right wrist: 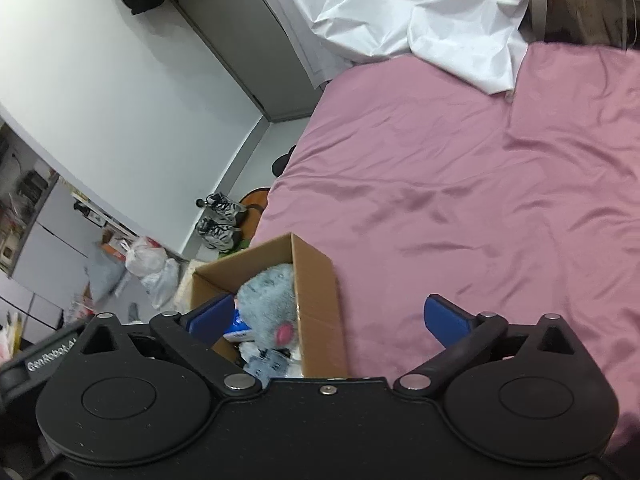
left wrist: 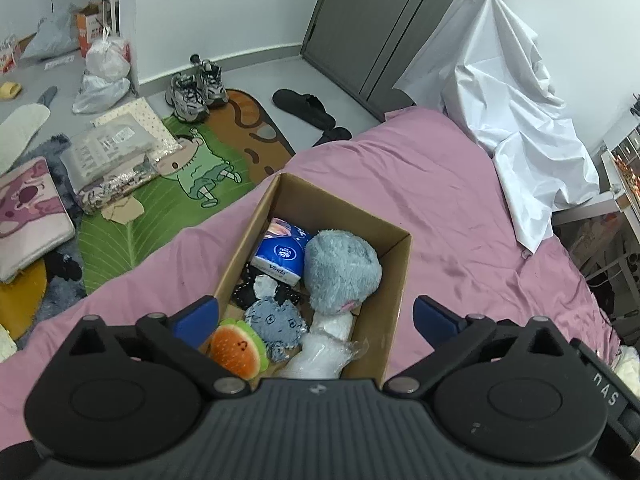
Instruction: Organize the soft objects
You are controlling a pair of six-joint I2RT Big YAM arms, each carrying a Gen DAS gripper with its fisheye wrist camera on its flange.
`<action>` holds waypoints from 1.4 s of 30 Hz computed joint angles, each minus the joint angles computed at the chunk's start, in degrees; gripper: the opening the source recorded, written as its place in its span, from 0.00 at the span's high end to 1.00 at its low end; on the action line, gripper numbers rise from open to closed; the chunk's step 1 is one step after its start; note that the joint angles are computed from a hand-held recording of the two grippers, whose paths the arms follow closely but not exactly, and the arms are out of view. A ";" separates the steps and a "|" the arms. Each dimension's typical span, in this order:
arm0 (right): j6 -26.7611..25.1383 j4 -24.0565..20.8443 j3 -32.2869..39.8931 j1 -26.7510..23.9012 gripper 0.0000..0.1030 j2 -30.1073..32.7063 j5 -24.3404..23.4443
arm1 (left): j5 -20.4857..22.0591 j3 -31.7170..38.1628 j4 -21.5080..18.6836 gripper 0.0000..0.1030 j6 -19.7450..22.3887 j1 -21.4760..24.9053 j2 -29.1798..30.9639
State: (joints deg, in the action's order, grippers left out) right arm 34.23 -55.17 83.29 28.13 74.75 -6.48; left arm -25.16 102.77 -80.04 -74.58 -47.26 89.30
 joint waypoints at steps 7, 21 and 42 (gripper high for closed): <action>-2.65 -1.84 -0.44 -0.64 0.00 -2.83 0.63 | -2.26 2.11 -3.74 0.00 0.88 -2.93 -0.19; -9.09 -8.19 1.78 -1.69 0.00 -7.65 3.61 | -6.36 7.65 -8.99 0.00 2.55 -7.95 0.48; -14.92 -13.59 0.63 -1.20 0.00 -16.60 4.43 | -11.81 11.54 -13.99 0.00 0.79 -17.19 -0.43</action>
